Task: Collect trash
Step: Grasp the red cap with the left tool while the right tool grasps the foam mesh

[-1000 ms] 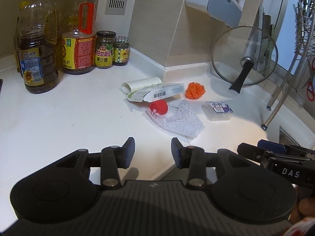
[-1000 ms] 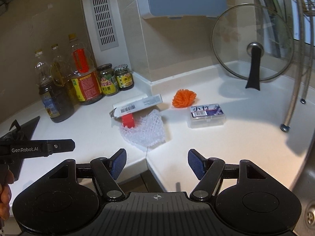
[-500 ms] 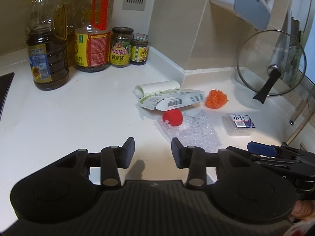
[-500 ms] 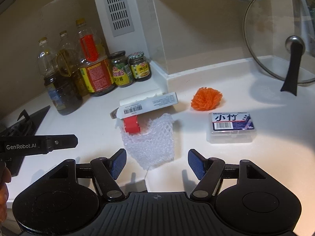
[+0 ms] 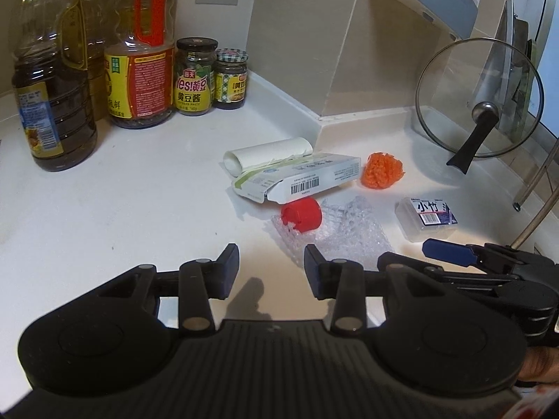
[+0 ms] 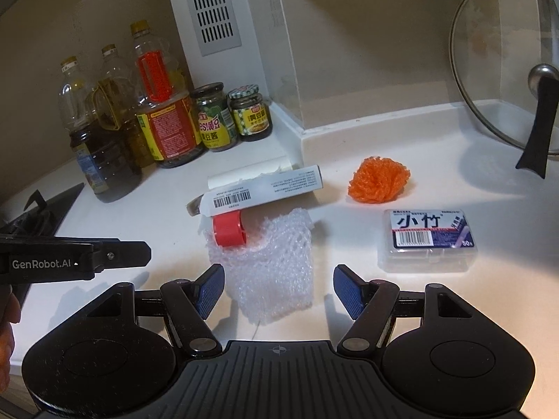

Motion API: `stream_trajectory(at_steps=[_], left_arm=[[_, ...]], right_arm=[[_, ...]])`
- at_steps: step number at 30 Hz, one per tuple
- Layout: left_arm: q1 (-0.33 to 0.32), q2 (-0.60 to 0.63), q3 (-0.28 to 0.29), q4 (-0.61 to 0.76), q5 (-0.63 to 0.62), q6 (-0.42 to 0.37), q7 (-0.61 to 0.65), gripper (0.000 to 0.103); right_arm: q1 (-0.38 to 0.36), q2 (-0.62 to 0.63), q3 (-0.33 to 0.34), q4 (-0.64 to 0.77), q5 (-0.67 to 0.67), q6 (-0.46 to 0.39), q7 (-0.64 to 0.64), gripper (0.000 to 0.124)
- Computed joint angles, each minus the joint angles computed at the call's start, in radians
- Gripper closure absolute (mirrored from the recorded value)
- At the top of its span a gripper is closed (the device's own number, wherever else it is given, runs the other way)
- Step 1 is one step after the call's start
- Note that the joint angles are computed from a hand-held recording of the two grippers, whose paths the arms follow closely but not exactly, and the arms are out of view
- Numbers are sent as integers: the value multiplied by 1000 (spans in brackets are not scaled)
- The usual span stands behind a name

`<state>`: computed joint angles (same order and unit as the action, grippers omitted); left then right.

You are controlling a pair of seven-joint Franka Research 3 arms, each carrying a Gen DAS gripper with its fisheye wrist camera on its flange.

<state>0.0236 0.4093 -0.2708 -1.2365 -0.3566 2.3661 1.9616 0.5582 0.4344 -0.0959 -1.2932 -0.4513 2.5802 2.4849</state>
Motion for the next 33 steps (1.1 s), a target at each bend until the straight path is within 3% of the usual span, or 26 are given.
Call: stream_trajectory(at_steps=[10, 13, 15, 17, 21, 33], left_arm=[[-8, 184, -16, 259, 27, -107, -14, 66], [-11, 214, -21, 301, 37, -129, -11, 66], [-13, 229, -24, 321, 41, -138, -14, 66], [-18, 247, -24, 347, 47, -153, -20, 66], [-22, 267, -33, 374, 48, -167, -11, 66], [-46, 269, -67, 364, 8, -186, 92, 66]], right_arm=[[-31, 271, 26, 409, 147, -215, -273, 55], [-31, 330, 17, 500, 195, -268, -302, 55], [-23, 350, 2, 532, 194, -292, -327, 61], [-16, 342, -9, 516, 189, -283, -342, 82], [-8, 308, -19, 472, 182, -282, -346, 110], [9, 38, -8, 66, 68, -195, -279, 115]])
